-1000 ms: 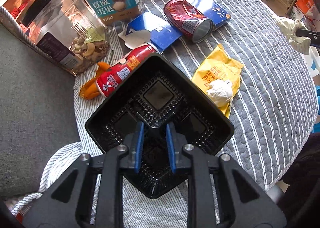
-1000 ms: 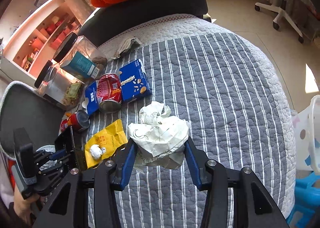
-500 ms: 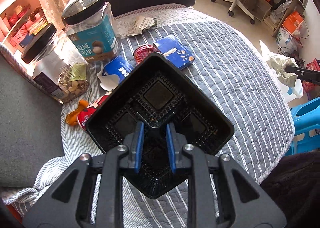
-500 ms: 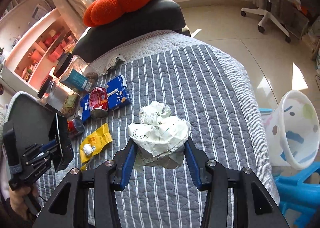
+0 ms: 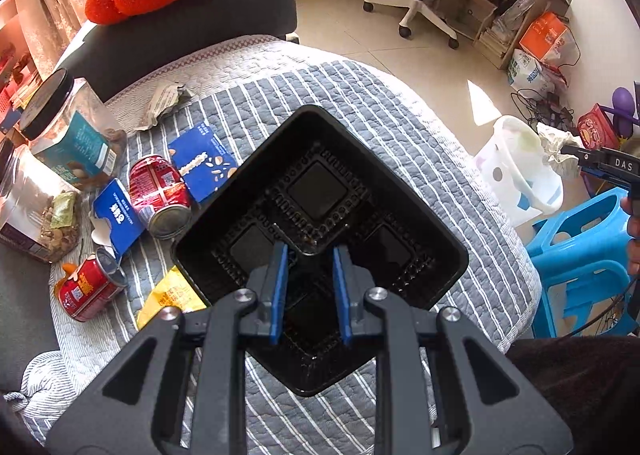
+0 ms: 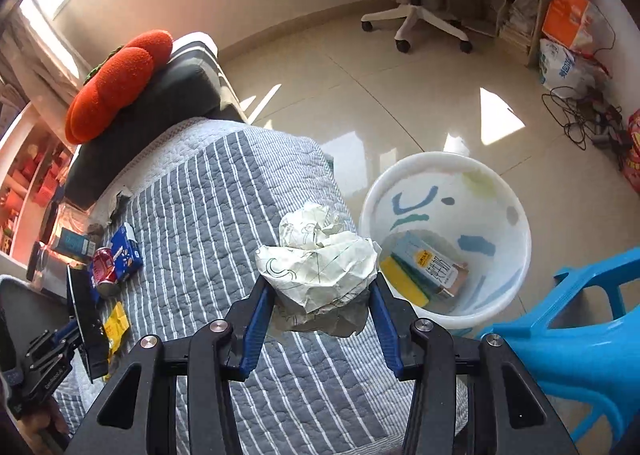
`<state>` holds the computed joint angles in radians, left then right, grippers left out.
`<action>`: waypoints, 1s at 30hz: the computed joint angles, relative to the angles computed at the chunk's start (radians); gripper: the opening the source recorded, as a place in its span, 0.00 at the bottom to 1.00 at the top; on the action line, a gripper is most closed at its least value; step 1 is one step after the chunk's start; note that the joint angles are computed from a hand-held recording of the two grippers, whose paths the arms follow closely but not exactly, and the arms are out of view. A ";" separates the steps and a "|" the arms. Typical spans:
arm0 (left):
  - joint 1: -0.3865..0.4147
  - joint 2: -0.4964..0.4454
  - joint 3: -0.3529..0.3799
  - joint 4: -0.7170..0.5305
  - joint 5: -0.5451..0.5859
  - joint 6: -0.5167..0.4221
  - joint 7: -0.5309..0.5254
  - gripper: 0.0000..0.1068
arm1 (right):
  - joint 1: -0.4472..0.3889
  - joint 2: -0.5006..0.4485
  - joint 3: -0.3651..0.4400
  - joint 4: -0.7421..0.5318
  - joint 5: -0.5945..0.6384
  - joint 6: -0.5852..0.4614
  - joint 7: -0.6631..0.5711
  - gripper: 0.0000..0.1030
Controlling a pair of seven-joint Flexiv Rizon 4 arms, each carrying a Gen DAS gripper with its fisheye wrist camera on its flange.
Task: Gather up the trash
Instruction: 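Carry the crumpled paper to the bucket and release it with the right tool, then carry the black tray to the bucket and open the left tool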
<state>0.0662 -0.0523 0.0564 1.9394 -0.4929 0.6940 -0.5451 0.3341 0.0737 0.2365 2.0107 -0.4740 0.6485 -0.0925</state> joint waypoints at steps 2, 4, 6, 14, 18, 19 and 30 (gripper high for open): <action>-0.018 0.014 -0.011 0.020 -0.016 0.010 0.004 0.22 | -0.018 0.043 -0.001 0.036 -0.005 -0.036 0.017 0.48; -0.035 0.028 -0.018 0.037 -0.034 0.005 0.012 0.22 | -0.043 0.089 -0.004 0.082 0.004 -0.045 0.032 0.48; -0.054 0.038 -0.025 0.054 -0.042 0.017 0.020 0.22 | -0.069 0.129 -0.005 0.124 0.013 -0.042 0.046 0.48; -0.125 0.043 -0.055 0.074 -0.022 0.062 -0.011 0.22 | -0.155 0.233 -0.003 0.250 0.026 0.069 0.114 0.55; -0.156 0.039 -0.072 0.059 -0.017 0.046 -0.064 0.22 | -0.181 0.255 -0.007 0.289 0.041 0.177 0.131 0.68; -0.165 0.038 -0.078 0.054 -0.013 0.043 -0.075 0.22 | -0.184 0.259 -0.006 0.289 0.053 0.180 0.133 0.69; -0.279 -0.018 -0.149 -0.009 0.017 0.067 -0.145 0.22 | -0.161 0.362 0.043 0.231 0.101 -0.141 0.057 0.72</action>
